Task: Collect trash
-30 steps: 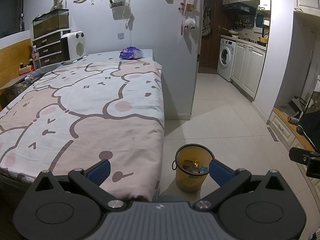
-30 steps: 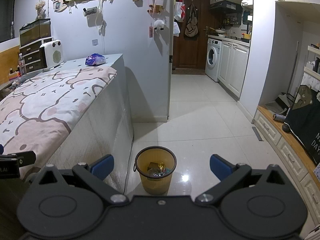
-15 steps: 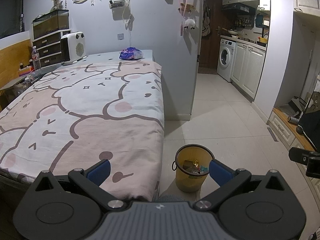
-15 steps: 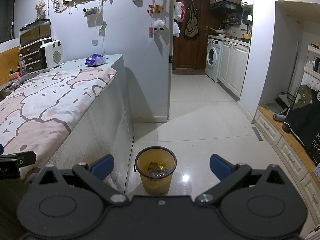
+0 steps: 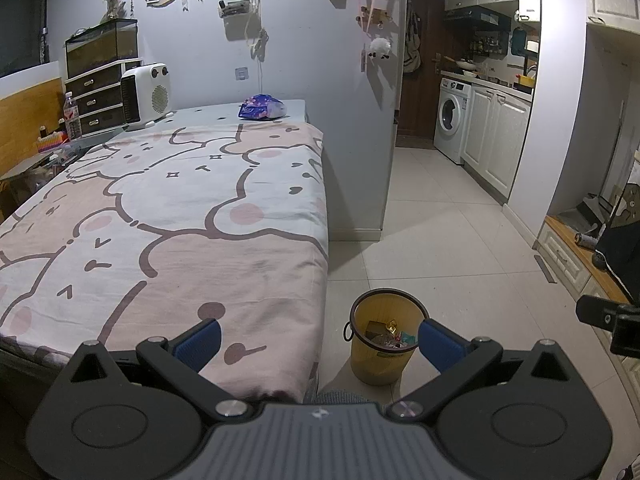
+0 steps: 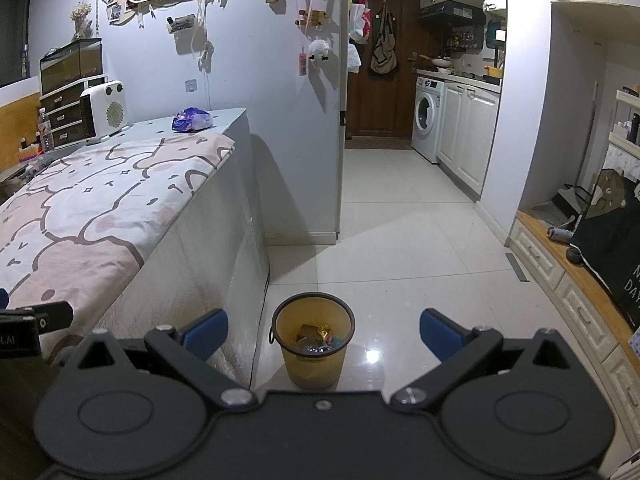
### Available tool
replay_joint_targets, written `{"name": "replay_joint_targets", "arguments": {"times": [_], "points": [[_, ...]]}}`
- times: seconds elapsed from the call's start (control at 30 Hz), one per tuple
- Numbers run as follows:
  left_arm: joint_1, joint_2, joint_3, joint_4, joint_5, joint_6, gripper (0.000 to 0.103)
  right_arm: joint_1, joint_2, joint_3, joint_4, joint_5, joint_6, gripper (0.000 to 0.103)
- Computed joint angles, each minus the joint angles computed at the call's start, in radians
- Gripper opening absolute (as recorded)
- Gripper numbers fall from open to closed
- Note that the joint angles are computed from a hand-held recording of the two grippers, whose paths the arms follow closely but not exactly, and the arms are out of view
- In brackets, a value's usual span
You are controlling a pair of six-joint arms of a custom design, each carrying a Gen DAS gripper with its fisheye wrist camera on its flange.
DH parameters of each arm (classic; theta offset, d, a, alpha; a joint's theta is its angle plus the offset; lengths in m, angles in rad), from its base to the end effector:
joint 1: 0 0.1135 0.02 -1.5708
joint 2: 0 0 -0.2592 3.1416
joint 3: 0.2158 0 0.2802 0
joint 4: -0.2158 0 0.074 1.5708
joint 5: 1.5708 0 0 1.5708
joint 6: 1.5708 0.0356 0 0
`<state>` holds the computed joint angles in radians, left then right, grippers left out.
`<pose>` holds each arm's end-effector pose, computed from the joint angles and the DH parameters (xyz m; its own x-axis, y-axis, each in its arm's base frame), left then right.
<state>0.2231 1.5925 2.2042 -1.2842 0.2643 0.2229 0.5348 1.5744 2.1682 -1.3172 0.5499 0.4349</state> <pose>0.2946 0.0573 0.5114 -0.5956 0.0837 -0.7989 0.1204 0.9926 0.0142 0.2611 0.1330 0.5065 -0.5576 0.0872 -0.8255 0.1515 0.9885 0.0021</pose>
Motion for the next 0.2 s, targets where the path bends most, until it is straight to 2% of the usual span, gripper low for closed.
{"name": "replay_joint_targets", "arguments": {"times": [0.2], "points": [[-0.002,0.0,0.008,-0.001,-0.002,0.0,0.103,0.0,0.0,-0.001,0.001,0.001,0.0,0.103]]}}
